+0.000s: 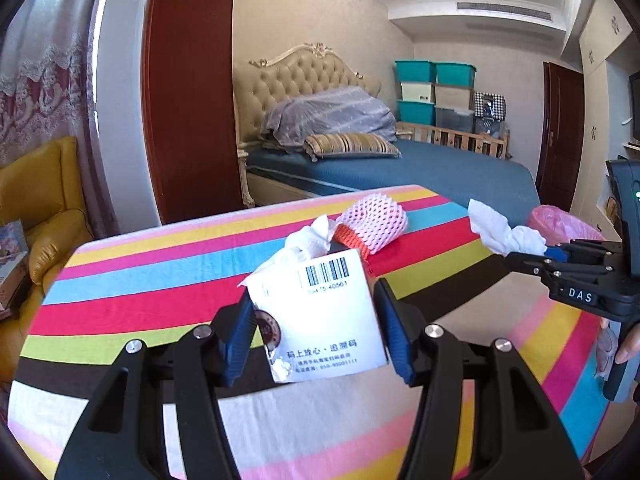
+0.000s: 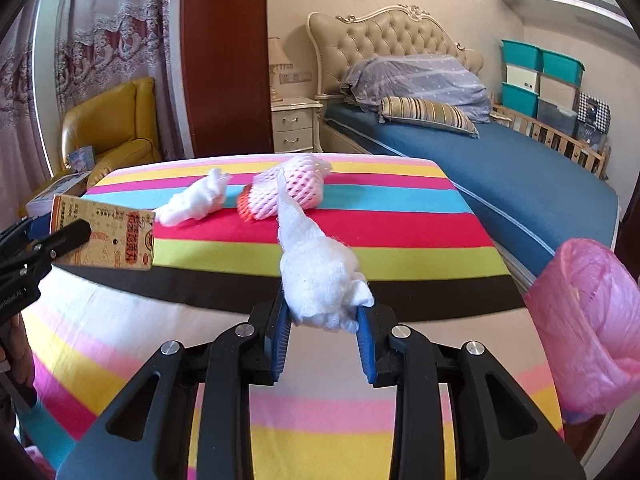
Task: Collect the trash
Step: 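Carry the cardboard box and tissue over the wastebasket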
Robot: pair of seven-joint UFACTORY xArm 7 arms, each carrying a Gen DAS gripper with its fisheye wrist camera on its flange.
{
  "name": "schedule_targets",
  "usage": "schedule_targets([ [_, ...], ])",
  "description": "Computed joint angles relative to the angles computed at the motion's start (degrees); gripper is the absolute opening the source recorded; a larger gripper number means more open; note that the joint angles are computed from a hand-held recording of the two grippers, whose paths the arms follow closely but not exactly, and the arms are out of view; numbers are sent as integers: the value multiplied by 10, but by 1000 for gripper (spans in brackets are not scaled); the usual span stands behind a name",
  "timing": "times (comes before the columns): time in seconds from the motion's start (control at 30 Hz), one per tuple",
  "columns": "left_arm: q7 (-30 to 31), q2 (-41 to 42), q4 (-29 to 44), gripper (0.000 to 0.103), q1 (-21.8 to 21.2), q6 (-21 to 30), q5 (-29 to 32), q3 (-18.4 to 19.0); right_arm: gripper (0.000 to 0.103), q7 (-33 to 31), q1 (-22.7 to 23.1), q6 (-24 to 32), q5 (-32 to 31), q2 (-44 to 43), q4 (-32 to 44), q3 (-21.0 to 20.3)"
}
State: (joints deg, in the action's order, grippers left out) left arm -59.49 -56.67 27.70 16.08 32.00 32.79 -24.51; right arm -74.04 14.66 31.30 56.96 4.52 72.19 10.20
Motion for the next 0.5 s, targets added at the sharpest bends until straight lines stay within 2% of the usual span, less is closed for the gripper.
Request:
schedule_targets([
  [0.23, -10, -42, 0, 55, -33, 39, -9, -31, 29, -62, -4, 33, 45, -79, -70, -32],
  [0.5, -35, -55, -2, 55, -67, 52, -26, -54, 29, -130, 1, 65, 76, -160, -137, -83],
])
